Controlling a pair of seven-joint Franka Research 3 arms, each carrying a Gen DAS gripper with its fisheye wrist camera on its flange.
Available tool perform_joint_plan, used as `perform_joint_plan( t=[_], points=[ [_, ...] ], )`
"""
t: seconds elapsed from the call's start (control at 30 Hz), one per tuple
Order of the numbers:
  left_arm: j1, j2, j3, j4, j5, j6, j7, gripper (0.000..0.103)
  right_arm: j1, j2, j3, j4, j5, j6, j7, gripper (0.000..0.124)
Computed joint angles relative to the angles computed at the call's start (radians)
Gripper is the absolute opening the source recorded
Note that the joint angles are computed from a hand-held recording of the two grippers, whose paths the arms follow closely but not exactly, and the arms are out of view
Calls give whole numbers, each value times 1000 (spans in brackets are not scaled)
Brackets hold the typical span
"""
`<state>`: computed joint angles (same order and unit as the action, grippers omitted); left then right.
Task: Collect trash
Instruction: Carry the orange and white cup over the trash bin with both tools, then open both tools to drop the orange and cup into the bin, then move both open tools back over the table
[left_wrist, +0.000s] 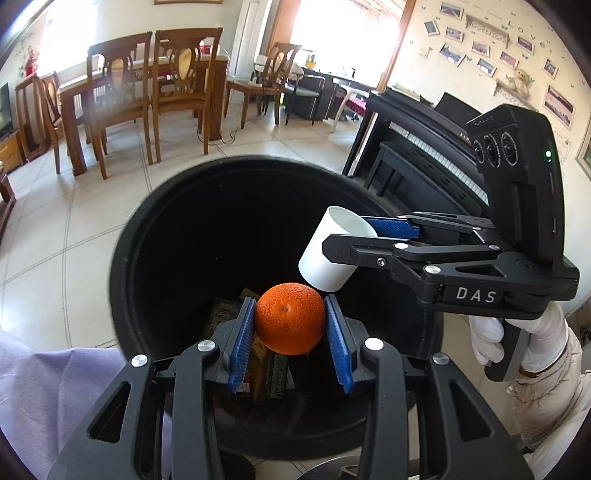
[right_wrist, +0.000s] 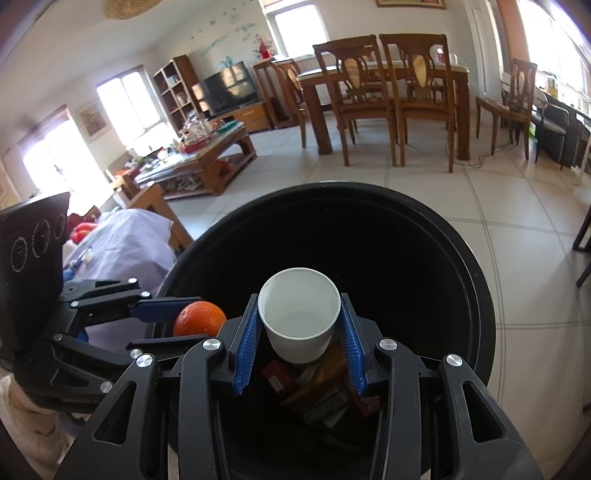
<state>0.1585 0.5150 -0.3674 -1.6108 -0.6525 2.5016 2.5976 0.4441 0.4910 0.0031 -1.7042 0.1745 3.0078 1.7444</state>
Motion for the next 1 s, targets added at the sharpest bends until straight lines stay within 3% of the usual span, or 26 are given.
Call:
perform_joint_plan(
  t=[0.27, 0.43, 0.57, 0.8, 0.93, 1.0],
  points=[
    [-25, 33, 15, 29, 80, 5, -62, 39, -45, 29, 46, 23, 44, -11, -40, 41],
    [-3, 18, -8, 7, 70, 20, -40, 40, -7, 44, 8, 55, 30, -31, -5, 54],
    [11, 0, -16, -10, 49, 21, -17, 40, 21, 47, -19, 71, 3, -36, 29, 55],
    [72, -91, -18, -103, -95, 28, 99, 40, 54, 66, -26, 129, -42, -59, 58, 55],
    [89, -155, 20, -165, -194, 37, 158, 40, 69, 115, -4, 233, -65, -103, 43, 55],
    [101, -189, 48, -199, -249, 43, 189, 41, 89, 163, 4, 326, -79, -140, 38, 62]
  ],
)
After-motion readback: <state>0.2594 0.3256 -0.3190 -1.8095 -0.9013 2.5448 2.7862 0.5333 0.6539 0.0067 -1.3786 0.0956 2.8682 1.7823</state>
